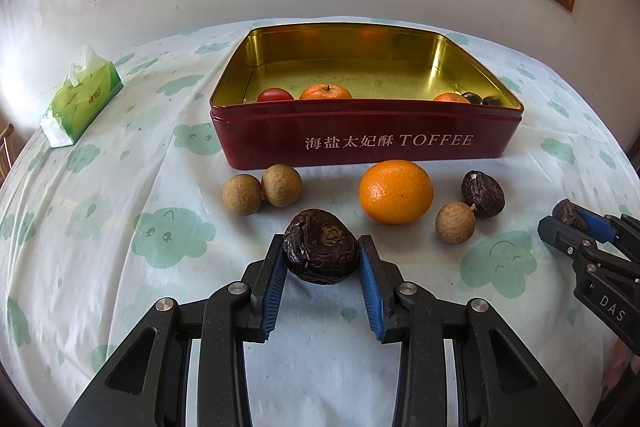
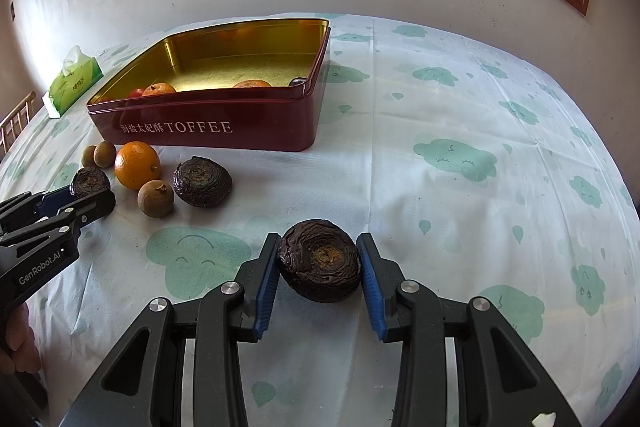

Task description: Organize fruits

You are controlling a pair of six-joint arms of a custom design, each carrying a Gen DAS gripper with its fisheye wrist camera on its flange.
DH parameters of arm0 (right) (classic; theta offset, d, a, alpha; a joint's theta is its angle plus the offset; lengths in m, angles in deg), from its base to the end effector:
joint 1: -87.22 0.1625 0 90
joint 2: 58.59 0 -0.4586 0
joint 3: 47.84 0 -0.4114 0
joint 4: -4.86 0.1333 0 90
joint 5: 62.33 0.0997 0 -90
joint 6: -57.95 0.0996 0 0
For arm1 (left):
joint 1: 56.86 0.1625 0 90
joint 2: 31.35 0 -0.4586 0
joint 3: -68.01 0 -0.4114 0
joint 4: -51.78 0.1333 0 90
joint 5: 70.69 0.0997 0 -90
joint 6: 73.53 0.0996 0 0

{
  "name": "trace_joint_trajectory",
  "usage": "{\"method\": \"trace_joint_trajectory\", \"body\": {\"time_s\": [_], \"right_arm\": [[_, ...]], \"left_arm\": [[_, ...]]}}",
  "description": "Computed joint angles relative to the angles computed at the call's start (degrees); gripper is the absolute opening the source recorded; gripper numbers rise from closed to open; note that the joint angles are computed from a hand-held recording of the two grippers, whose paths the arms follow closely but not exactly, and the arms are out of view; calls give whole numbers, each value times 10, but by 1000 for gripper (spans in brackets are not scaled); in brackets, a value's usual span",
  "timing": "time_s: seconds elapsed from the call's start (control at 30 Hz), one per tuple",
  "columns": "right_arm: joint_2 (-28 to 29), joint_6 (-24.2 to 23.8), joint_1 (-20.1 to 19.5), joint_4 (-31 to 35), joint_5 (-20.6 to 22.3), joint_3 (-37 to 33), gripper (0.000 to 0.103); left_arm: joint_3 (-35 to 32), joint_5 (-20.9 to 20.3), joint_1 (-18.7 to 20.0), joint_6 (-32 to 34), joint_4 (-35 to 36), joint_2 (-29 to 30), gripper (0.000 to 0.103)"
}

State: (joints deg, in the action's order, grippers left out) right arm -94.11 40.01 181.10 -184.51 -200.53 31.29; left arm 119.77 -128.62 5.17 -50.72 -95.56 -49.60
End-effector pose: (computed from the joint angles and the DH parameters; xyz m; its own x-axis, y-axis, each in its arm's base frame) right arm 0.1118 -0.7763 0.1902 -0.6606 0.3691 0.6537 -0.2539 0.7096 -0.6573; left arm -0.2595 -0.8856 0.0421 -0.6163 0.5049 -0.6043 0.7246 0.6641 -0.1841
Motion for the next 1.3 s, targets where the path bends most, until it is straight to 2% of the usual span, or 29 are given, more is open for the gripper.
{"method": "trace_joint_trajectory", "body": {"time_s": [0.4,1.3], "right_arm": [[1,-2,0,0,-2,-1,35],[1,-1,1,1,-3,-2,35]], "left_arm": [[31,5,0,0,-17,-17,36],[27,-1,2,-4,-10,-17,36]]}}
